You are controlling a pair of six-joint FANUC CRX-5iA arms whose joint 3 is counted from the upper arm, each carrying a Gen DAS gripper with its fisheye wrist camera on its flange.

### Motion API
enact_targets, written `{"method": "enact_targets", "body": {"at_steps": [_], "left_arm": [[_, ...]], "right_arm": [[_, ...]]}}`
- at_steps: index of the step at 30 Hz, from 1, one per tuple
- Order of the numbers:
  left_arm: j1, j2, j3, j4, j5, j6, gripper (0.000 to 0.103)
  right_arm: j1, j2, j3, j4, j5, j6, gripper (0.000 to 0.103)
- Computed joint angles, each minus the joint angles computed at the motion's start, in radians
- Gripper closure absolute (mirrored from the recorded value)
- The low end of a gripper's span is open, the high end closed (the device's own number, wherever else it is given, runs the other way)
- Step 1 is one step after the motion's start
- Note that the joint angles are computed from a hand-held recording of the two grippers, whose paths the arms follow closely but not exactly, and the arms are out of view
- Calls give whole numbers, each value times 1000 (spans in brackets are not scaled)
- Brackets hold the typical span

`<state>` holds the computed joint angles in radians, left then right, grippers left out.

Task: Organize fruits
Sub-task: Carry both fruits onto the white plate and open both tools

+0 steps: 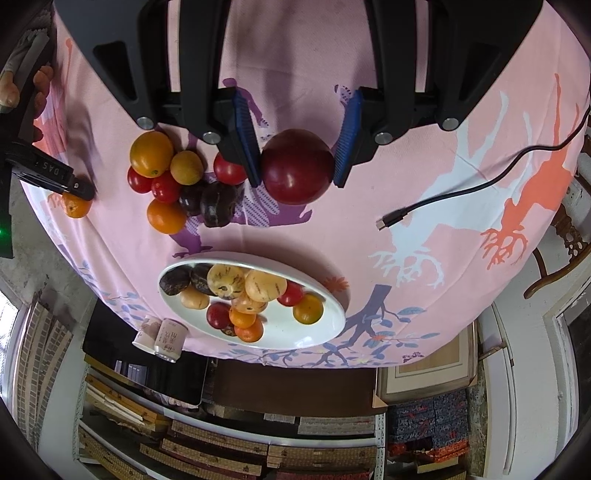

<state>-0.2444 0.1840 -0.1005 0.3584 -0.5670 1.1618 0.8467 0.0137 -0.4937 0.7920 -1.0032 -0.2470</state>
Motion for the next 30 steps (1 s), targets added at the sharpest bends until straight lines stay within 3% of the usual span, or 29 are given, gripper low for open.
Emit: {"method": "enact_targets", "body": {"at_steps": [7, 16, 22, 30], "left_arm": [[-8, 5, 19, -77, 12, 68, 64], [-24, 43, 107, -123, 19, 116, 64], [-44, 163, 325, -164, -45, 160, 64], [-68, 364, 649, -215, -122, 230, 64]], "right_arm": [[1, -41, -46, 78, 67, -58, 57], [12, -37, -16, 157, 144, 4, 57], [-69, -10, 106, 152, 210, 136, 57], [-187, 163, 335, 126, 261, 313, 58]]}}
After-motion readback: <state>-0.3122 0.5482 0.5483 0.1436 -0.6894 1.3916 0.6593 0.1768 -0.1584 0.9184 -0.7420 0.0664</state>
